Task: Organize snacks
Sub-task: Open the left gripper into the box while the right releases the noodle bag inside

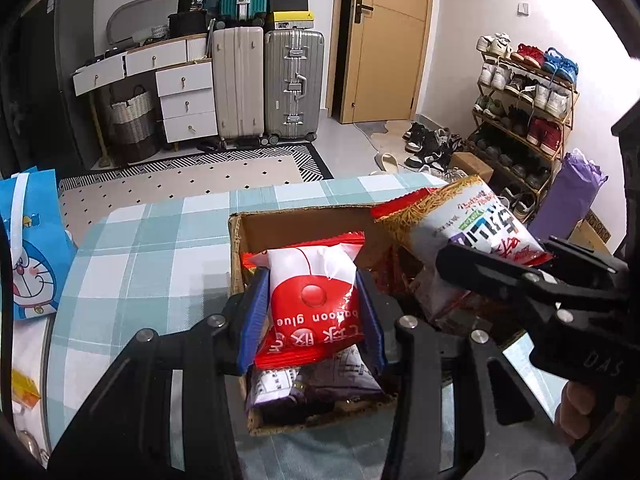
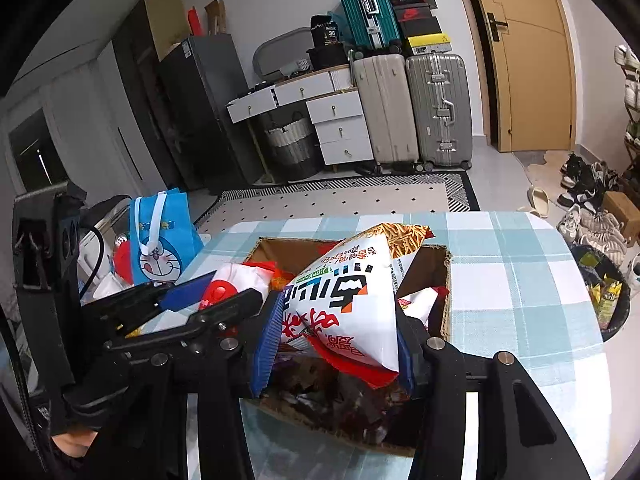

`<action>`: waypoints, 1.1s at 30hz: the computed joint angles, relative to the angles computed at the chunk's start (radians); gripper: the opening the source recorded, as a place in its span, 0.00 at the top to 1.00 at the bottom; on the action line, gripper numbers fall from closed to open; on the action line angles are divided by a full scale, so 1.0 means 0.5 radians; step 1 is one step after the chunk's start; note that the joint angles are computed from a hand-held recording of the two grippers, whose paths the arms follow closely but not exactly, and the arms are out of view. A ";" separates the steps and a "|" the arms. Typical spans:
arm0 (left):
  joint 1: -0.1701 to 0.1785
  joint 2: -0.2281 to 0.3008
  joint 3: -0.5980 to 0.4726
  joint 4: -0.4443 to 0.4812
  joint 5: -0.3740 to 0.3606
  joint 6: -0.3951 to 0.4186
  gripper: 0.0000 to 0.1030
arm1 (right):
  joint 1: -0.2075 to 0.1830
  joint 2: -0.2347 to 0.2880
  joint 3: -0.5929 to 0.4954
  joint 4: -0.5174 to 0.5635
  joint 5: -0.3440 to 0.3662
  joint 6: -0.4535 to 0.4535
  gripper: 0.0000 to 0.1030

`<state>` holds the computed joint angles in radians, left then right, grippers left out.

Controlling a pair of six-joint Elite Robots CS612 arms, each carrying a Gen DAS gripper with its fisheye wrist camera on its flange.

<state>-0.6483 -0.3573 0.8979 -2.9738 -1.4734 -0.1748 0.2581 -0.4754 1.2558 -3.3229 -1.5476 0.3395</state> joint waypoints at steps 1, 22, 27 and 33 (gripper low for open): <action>0.001 0.013 -0.023 0.016 -0.006 0.002 0.61 | -0.001 0.004 -0.009 0.009 -0.002 0.005 0.53; -0.004 -0.087 0.217 -0.138 0.027 -0.042 0.20 | -0.011 -0.088 0.240 -0.344 -0.033 -0.059 0.03; -0.006 -0.161 0.392 -0.275 0.026 -0.016 0.10 | -0.010 -0.110 0.326 -0.408 -0.032 -0.065 0.01; -0.022 -0.242 0.612 -0.525 0.034 -0.031 0.00 | -0.003 -0.104 0.391 -0.486 0.015 -0.101 0.01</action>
<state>-0.6592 -0.4783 1.2039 -3.2362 -1.4563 -0.1904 0.2565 -0.5273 1.4514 -3.5660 -1.5401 0.2890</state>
